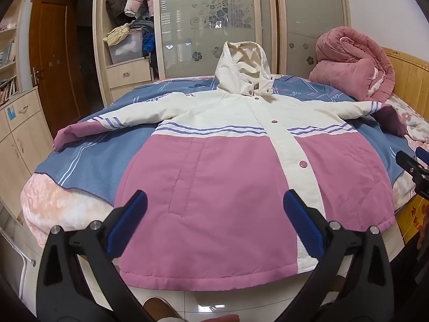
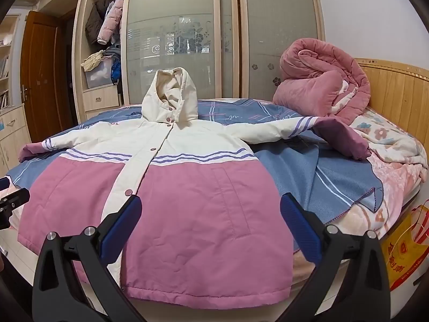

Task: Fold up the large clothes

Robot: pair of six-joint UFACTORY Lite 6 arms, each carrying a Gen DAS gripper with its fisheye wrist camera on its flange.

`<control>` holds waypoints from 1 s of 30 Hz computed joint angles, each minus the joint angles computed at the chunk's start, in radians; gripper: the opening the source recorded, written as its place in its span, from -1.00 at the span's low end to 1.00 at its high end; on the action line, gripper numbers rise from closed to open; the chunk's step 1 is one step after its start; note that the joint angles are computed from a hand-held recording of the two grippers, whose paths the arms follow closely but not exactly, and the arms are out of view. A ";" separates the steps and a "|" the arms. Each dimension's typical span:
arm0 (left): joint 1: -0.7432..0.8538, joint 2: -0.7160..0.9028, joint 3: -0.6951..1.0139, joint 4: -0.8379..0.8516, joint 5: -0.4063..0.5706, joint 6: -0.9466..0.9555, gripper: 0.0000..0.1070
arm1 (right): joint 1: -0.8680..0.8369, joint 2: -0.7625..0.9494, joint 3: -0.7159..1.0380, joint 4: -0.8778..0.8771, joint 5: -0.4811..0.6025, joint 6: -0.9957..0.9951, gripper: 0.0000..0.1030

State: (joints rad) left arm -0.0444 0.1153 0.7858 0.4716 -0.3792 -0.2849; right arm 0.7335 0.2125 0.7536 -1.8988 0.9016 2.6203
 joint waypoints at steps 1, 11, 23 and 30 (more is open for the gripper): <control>0.000 0.000 0.000 0.003 -0.001 -0.003 0.88 | -0.003 -0.002 -0.003 -0.005 -0.002 0.003 0.97; -0.001 -0.002 -0.003 0.000 -0.002 -0.001 0.88 | -0.004 -0.004 0.000 -0.003 -0.004 0.001 0.97; -0.005 -0.004 -0.005 -0.006 0.000 0.005 0.88 | -0.008 -0.007 -0.005 -0.009 -0.006 0.002 0.97; -0.007 -0.005 -0.005 -0.013 0.001 0.012 0.88 | -0.007 -0.003 0.000 -0.010 -0.006 0.002 0.97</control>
